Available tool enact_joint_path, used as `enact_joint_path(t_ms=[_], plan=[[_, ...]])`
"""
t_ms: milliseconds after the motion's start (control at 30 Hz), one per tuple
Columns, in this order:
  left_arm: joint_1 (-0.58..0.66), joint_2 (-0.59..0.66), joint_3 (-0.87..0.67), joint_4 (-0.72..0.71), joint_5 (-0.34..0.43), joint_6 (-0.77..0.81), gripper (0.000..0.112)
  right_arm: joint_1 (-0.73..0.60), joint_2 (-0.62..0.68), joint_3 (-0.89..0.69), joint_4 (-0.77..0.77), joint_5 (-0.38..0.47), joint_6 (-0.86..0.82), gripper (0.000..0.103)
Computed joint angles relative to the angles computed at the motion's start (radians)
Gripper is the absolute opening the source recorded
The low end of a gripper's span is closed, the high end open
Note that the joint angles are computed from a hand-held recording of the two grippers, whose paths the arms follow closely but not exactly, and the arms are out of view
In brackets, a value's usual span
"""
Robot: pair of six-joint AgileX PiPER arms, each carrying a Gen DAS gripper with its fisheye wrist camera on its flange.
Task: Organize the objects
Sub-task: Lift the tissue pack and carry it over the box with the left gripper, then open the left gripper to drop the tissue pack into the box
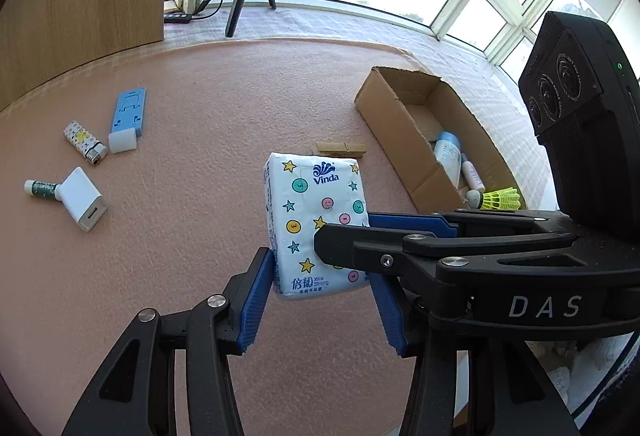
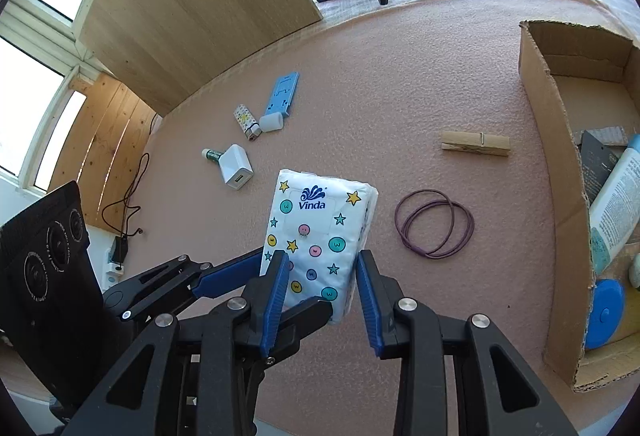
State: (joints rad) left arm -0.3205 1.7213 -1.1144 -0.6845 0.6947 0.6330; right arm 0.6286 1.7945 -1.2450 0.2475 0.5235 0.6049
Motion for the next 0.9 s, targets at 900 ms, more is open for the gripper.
enact_joint_path(t_ms=[900], plan=[[-0.423, 0.609, -1.104, 0.384, 0.255, -0.524, 0.053, -0.487, -0.257, 0.157, 0.011, 0.101, -0.294, 0.032]])
